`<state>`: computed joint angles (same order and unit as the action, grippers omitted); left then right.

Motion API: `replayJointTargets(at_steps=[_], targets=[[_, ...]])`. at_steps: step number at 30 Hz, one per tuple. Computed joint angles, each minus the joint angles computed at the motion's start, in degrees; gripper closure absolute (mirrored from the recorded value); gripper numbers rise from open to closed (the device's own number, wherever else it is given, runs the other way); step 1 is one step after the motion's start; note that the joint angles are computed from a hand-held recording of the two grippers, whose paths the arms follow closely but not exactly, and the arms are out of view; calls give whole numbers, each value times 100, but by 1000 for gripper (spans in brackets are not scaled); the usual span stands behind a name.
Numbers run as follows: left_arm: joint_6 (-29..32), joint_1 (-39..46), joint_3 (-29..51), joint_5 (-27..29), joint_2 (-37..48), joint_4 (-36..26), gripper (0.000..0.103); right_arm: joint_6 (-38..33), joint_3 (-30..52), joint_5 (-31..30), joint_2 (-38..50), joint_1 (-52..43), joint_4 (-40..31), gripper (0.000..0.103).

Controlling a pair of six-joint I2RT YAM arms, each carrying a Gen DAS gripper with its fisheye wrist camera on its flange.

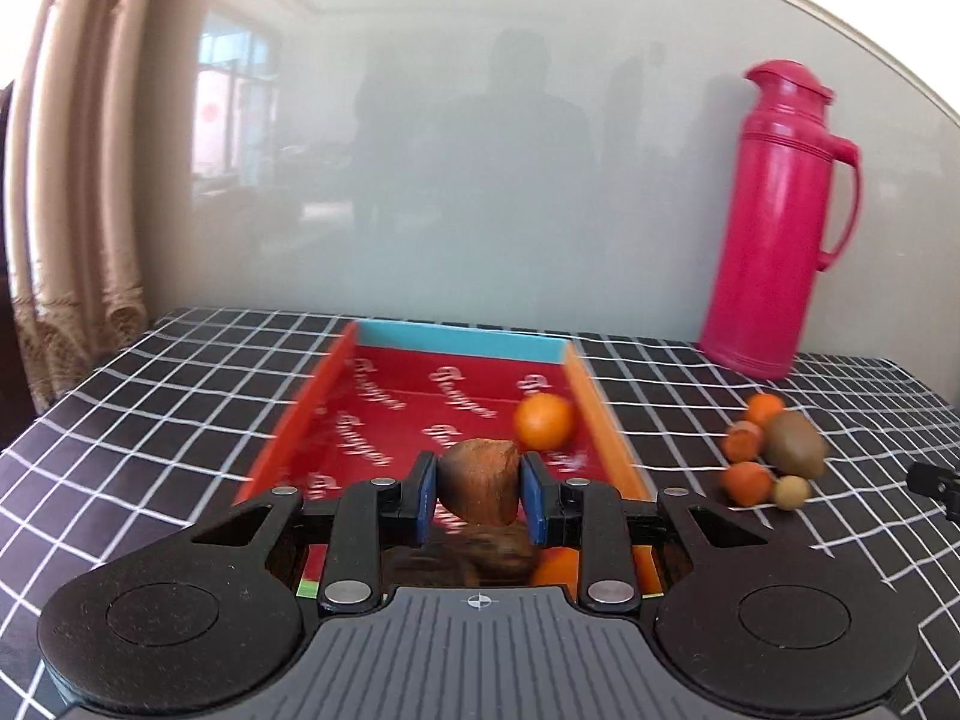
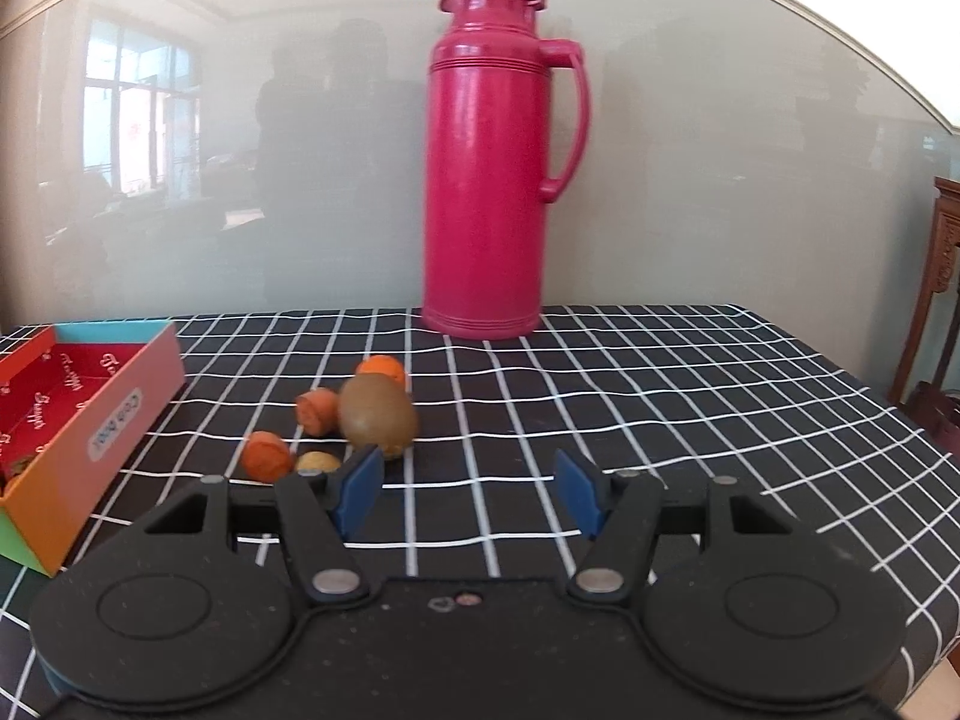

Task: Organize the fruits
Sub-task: 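Carry the brown nut over the red box and open the left gripper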

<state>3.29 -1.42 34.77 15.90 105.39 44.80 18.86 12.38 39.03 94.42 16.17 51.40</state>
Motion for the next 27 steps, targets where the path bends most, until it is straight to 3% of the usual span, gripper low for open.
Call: replayJointTargets(at_steps=[21, 22, 24, 25, 27], targets=[[58, 411, 496, -99, 372, -280, 73, 52, 401, 50, 382, 279, -132, 40], [34, 395, 464, -125, 364, -205, 70, 46, 384, 51, 376, 270, -114, 40], [-32, 396, 362, -77, 343, 15, 23, 41, 352, 45, 361, 245, -88, 40], [-66, 376, 277, -112, 326, 199, 14, 45, 342, 41, 355, 234, -86, 40], [-44, 326, 148, -149, 287, 456, 14, 42, 317, 30, 334, 206, -76, 40]])
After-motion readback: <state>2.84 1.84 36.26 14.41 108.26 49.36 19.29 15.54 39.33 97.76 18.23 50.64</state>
